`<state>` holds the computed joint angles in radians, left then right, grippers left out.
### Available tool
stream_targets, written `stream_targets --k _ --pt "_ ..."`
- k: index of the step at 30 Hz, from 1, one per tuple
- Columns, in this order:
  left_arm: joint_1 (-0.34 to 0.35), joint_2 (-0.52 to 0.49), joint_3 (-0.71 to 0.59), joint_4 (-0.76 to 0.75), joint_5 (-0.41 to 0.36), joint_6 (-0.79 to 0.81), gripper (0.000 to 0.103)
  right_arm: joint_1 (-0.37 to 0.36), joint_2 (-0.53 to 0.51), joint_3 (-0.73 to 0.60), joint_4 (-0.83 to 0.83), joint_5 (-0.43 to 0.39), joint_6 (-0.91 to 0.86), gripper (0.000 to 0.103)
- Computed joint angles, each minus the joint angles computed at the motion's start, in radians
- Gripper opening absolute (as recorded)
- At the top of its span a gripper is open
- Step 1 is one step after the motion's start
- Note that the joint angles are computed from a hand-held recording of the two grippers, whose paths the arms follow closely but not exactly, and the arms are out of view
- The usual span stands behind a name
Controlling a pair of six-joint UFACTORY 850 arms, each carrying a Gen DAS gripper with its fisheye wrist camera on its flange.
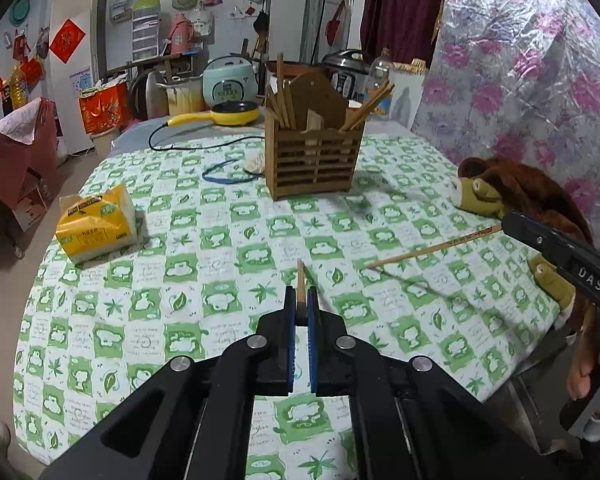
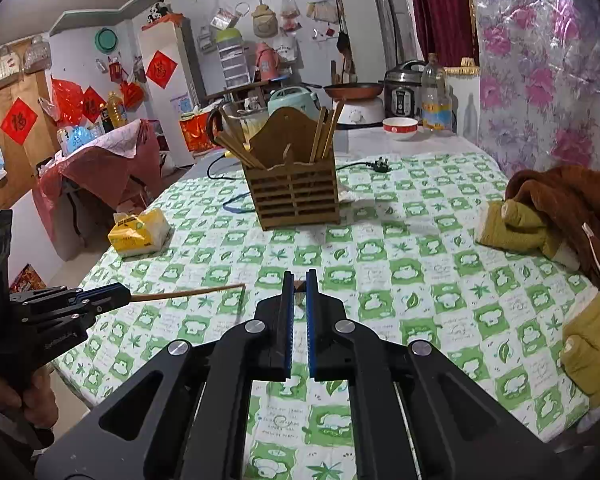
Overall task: Organize utensils
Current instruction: 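Lift both held chopsticks and carry them to the wooden holder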
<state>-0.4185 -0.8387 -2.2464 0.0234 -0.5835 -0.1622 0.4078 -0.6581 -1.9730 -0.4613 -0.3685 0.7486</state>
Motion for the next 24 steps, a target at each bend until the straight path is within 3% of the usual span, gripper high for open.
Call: stream_targets --k 8,19,24 --pt "0.001 -0.013 -0.03 0.025 0.004 -0.006 0.006 -0.001 -0.008 -0.023 -0.01 0.009 -0.002 0.007" --pt "0.011 -0.166 -0.324 -0.006 -0.115 0.057 0.006 -0.014 -0.044 -0.101 0.027 0.006 -0.046 0.007" --pt "0.011 -0.202 -0.39 -0.009 -0.14 0.063 0.006 -0.016 -0.059 -0.13 0.033 0.002 -0.055 0.006"
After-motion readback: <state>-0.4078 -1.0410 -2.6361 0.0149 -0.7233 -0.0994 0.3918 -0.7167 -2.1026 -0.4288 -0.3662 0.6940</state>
